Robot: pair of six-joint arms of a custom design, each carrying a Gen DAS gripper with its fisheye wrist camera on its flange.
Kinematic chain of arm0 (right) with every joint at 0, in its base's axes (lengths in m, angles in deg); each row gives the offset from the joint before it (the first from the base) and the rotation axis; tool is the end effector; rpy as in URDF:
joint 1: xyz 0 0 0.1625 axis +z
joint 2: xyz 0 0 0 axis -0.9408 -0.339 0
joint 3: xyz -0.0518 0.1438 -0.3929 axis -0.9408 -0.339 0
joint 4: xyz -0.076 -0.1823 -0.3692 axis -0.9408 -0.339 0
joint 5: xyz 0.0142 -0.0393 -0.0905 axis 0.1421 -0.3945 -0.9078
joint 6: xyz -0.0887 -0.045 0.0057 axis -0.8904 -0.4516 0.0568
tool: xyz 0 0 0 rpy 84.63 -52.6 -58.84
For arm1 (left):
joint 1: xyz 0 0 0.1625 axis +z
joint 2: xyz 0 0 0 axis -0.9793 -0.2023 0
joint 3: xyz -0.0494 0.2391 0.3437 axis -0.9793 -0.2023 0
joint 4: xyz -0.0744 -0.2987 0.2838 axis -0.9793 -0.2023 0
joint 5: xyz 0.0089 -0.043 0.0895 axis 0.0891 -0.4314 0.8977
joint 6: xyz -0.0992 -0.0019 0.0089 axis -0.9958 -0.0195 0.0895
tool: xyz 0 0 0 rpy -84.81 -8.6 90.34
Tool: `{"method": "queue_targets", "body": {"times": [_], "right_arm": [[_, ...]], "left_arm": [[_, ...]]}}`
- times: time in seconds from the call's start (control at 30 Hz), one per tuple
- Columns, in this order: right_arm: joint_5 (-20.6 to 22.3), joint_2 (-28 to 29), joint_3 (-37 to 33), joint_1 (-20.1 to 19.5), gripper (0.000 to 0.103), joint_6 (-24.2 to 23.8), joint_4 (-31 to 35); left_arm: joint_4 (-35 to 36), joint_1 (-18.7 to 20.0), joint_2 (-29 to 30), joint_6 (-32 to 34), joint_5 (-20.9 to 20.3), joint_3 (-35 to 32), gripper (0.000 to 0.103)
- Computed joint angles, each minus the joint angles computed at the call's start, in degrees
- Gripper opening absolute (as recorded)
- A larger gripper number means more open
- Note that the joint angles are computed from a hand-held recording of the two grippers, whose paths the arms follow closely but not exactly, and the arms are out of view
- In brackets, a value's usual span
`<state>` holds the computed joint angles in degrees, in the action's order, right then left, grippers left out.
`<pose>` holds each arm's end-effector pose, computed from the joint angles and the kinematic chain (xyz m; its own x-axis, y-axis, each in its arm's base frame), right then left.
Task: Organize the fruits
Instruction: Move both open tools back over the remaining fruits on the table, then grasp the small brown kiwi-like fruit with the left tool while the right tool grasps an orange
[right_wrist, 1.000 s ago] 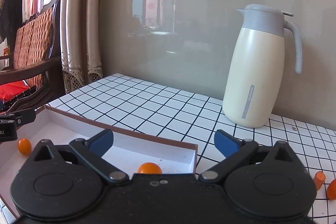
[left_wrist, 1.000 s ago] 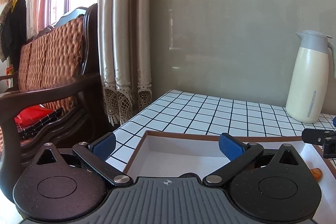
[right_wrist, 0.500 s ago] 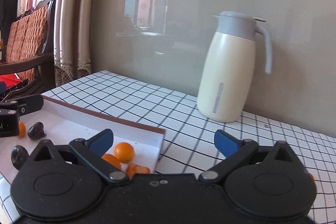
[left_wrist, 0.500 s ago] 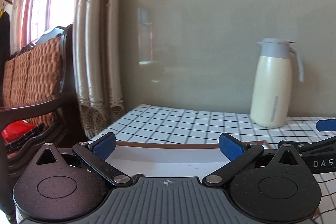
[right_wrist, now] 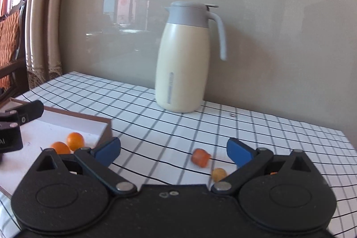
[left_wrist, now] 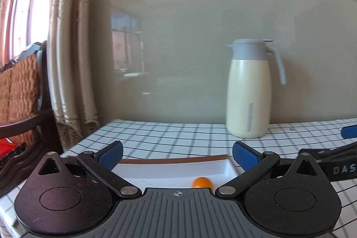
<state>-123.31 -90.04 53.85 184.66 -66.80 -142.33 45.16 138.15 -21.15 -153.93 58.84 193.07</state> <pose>0.3121 -0.5222 -0.0123 -0.6116 -0.0766 0.7875 -0.7243 0.4547 -0.5183 -0.0629 -0.5083 0.2175 -0.6426 -0.0406 -0.7651 0.7319 0.2628 -0.6286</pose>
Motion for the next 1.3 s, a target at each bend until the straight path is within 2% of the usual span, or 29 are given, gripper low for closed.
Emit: {"method": "queue_targets", "body": {"times": [0.1,0.2,0.37,0.47,0.53,0.6,0.83,0.9,0.93,1.1,1.3], "right_arm": [[-1.5,-0.4,0.6,-0.6,0.097,-1.0,-1.7],[-2.5,-1.6,2.1,-1.5,0.097,-1.3,-2.4],[-2.3,-4.6,5.9,-3.5,0.097,0.4,-4.9],[-1.9,-6.6,8.3,-4.8,0.096,1.8,-5.4],[-1.7,-7.5,9.4,-5.7,0.091,1.9,-6.0],[-1.9,-7.9,10.0,-6.4,0.079,1.6,-6.8],[-0.6,-9.2,11.0,-9.7,0.070,1.1,-5.4],[0.1,-9.6,10.9,-10.4,0.065,1.4,-4.1],[0.7,-9.9,10.9,-10.8,0.065,1.5,-3.7],[3.1,-11.4,11.6,-12.5,0.059,3.7,-0.2],[4.7,-11.9,11.2,-13.8,0.052,5.2,2.5]], "left_arm": [[-0.9,-1.4,1.6,0.6,-1.0,0.1,0.103],[5.0,-2.1,3.7,-3.7,0.1,-2.1,0.103],[6.8,-3.8,7.0,-6.7,0.2,-3.0,0.103],[6.2,-4.1,8.8,-7.2,2.4,-2.8,0.103],[6.6,-4.6,10.8,-7.2,2.8,-3.4,0.103],[8.4,-5.3,13.1,-7.7,2.5,-4.7,0.103],[12.1,-5.7,19.7,-9.3,3.2,-9.5,0.103],[13.6,-5.6,21.5,-10.1,3.3,-11.2,0.091],[14.8,-5.4,22.3,-11.0,3.5,-12.2,0.081],[19.3,-4.7,25.9,-13.4,5.0,-16.2,0.078],[23.6,-4.3,30.1,-14.6,5.6,-20.7,0.065]]}}
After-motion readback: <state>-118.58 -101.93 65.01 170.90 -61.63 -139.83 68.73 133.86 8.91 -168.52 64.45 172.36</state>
